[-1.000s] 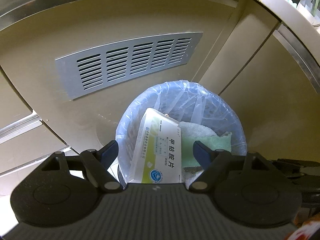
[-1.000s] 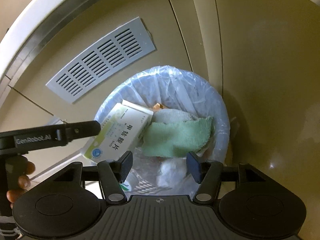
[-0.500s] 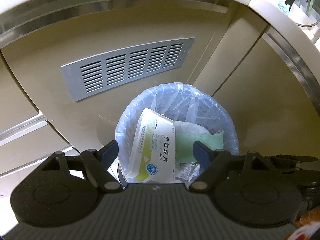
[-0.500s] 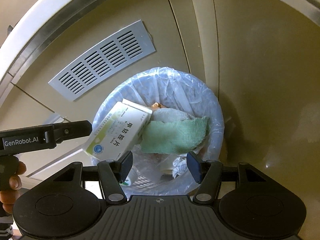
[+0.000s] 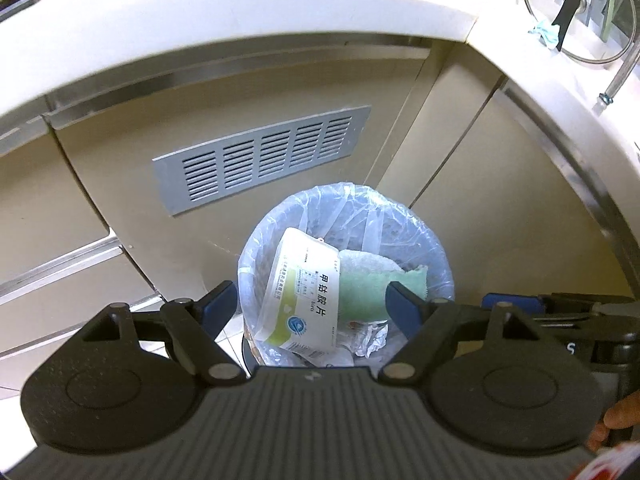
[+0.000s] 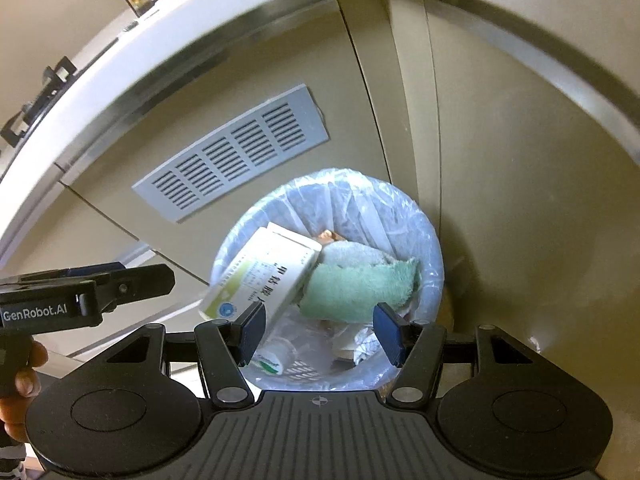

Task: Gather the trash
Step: 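Raise both tools from the wastebasket back toward the counter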

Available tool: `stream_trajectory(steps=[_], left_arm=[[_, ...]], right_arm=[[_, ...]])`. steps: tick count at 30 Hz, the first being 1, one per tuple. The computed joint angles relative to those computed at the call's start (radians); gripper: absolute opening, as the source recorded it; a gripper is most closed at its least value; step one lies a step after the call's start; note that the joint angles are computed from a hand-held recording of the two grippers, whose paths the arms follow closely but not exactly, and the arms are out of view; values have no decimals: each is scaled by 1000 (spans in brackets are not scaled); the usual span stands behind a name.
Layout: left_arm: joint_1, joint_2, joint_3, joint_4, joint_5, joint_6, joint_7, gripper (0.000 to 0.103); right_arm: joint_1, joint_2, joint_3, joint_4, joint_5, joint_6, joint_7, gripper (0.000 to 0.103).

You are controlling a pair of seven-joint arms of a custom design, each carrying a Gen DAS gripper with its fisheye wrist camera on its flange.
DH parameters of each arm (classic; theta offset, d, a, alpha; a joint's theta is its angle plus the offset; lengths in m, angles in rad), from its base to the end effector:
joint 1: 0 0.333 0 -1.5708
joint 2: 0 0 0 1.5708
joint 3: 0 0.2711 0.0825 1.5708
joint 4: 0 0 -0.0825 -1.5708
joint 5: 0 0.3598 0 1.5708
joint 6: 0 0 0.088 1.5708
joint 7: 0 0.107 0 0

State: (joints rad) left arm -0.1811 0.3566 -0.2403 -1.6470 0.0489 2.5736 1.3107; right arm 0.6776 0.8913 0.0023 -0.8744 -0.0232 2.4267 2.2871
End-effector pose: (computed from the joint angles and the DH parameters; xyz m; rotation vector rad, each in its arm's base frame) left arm 0.6132 -0.2548 0.4456 -1.8350 2.1446 -0.7856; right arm 0.5969 0.4814 0.4200 -1.7332 1.7781 -0.0987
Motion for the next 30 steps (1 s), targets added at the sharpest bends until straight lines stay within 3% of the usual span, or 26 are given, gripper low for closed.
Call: stream_trajectory(steps=[16, 30], left_arm=[[-19, -169, 14, -100, 53, 69, -80, 79], [-26, -164, 9, -23, 64, 105, -45, 79]], right_arm=[[21, -243, -20, -315, -54, 227, 24, 60], [31, -425, -72, -529, -202, 332, 203, 60]])
